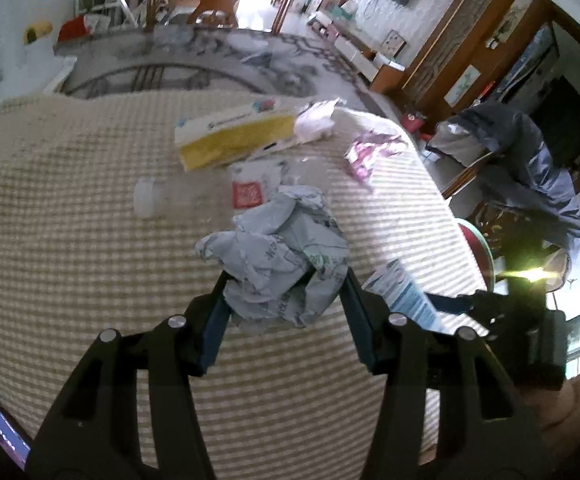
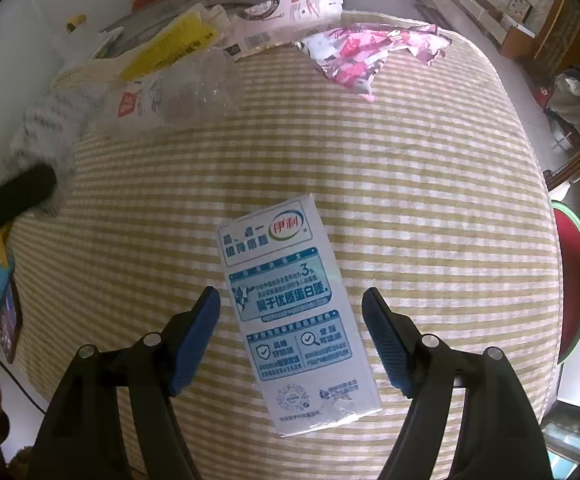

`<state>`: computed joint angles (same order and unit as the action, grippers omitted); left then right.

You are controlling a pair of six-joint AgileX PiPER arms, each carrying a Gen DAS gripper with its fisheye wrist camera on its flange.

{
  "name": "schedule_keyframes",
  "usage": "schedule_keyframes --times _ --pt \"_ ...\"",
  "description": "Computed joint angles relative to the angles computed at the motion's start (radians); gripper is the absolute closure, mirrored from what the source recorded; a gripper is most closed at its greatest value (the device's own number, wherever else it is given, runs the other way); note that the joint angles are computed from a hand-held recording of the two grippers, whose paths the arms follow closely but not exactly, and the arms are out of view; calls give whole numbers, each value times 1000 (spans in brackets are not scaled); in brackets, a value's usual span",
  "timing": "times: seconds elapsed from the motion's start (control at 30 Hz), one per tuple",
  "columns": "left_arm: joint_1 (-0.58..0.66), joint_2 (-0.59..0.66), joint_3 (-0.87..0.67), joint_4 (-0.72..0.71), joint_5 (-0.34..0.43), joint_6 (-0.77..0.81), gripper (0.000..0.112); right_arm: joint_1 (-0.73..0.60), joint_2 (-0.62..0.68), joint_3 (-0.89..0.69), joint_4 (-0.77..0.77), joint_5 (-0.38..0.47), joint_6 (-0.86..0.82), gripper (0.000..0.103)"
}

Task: Collect trash
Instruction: 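Close the left tool on the crumpled white tissue, then carry the milk carton and tissue over the red bin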

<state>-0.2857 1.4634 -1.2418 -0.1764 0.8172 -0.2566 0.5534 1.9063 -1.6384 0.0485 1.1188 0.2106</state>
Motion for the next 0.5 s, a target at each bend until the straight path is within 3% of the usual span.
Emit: schedule_keyframes --times 0.03,0.07,0.5 --pt "-4 -2 -3 4 0 -1 61 0 -1 3 1 -2 -1 43" --pt "-16 3 -15 18 0 -15 61 -2 -2 7 3 -4 -2 44" --pt "-53 22 -38 76 6 -75 61 -61 -153 137 17 -162 31 45"
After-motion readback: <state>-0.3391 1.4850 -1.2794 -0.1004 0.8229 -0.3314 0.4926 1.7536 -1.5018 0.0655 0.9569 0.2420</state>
